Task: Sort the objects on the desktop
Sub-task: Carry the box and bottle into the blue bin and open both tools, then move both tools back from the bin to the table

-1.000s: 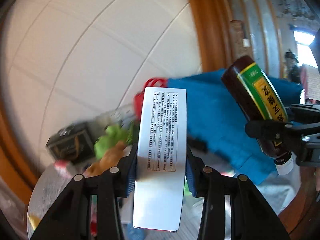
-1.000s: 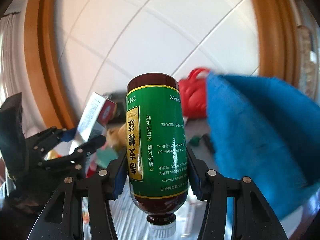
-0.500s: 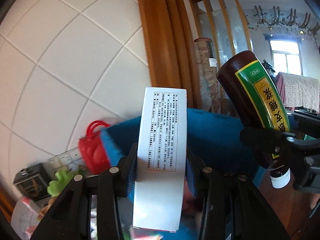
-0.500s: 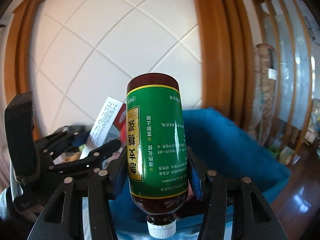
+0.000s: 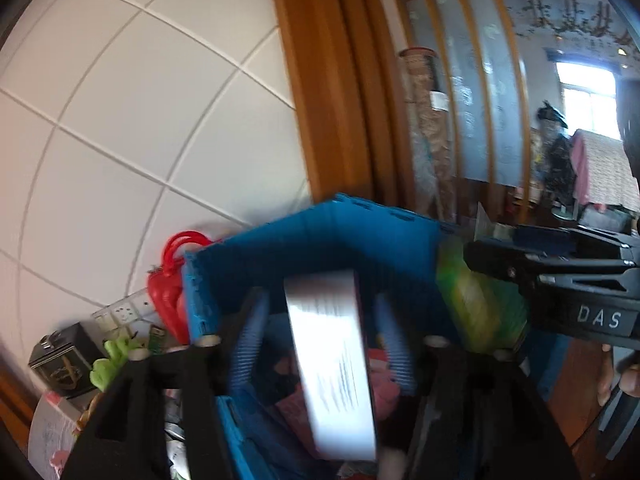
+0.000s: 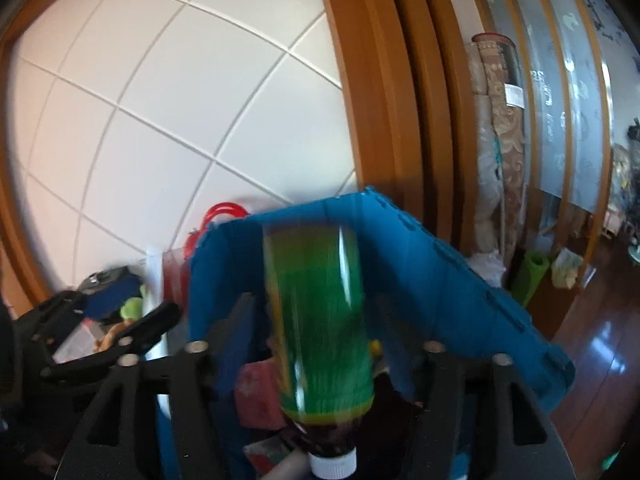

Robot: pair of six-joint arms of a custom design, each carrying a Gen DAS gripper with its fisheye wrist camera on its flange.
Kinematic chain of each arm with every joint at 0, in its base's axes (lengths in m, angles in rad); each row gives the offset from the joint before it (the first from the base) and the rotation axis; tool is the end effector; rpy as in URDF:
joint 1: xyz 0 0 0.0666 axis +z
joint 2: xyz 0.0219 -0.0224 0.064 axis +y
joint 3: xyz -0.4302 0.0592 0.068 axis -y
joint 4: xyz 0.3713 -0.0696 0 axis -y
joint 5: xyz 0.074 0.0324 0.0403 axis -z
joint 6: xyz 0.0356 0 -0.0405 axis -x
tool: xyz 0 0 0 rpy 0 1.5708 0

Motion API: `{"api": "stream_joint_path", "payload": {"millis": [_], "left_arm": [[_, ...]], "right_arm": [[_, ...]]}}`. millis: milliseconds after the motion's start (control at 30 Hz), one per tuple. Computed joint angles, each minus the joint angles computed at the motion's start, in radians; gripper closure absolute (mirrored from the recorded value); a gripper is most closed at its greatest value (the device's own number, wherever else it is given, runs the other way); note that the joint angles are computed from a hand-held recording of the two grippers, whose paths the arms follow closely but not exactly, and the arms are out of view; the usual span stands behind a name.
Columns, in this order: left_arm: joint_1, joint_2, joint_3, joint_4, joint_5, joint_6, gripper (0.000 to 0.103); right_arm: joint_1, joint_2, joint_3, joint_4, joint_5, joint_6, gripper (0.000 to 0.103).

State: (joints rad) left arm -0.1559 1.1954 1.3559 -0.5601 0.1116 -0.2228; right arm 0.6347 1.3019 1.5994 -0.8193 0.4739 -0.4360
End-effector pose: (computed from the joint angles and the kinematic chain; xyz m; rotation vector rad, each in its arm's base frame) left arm 0.3892 -0.0656 0.5724 0.4418 1.9181 -0.0662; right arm 0.3478 0.2354 0.6194 0.0803 2.0332 0.1762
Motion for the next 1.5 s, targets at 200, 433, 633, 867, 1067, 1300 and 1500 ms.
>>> {"api": "stream_joint_path", "payload": {"millis": [200, 433, 633, 867, 1067, 1300, 1500], "left_arm": [[-0.002, -0.013, -0.013, 0.043, -0.04, 0.028, 0.025], [0.009, -0.029, -0.057, 0.066, -0.099, 0.034, 0.025], [0.023, -0.075, -0.123, 0.098, -0.158, 0.053, 0.025], [0.062, -0.161, -0.23, 0.14, -0.215, 0.064, 0.025], [0.216, -0.242, -0.34, 0.138, -0.164, 0.099, 0.025], [0.501, -0.255, -0.423, 0.139, -0.068, 0.016, 0.025], [0.748, -0.178, -0.474, 0.146, 0.032, -0.113, 0.025]], "right_arm": [[-0.01, -0.016, -0.026, 0.039, 0.002, 0.009, 0.023], [0.033, -0.044, -0.08, 0.083, 0.02, 0.03, 0.015], [0.091, -0.064, -0.125, 0.109, 0.036, 0.055, 0.009], [0.154, -0.08, -0.18, 0.158, 0.017, 0.079, 0.009], [0.23, -0.045, -0.18, 0.194, -0.001, 0.11, 0.009], [0.314, 0.053, -0.1, 0.214, -0.022, 0.132, 0.009], [0.389, 0.173, -0.019, 0.195, -0.03, 0.103, 0.009]]}}
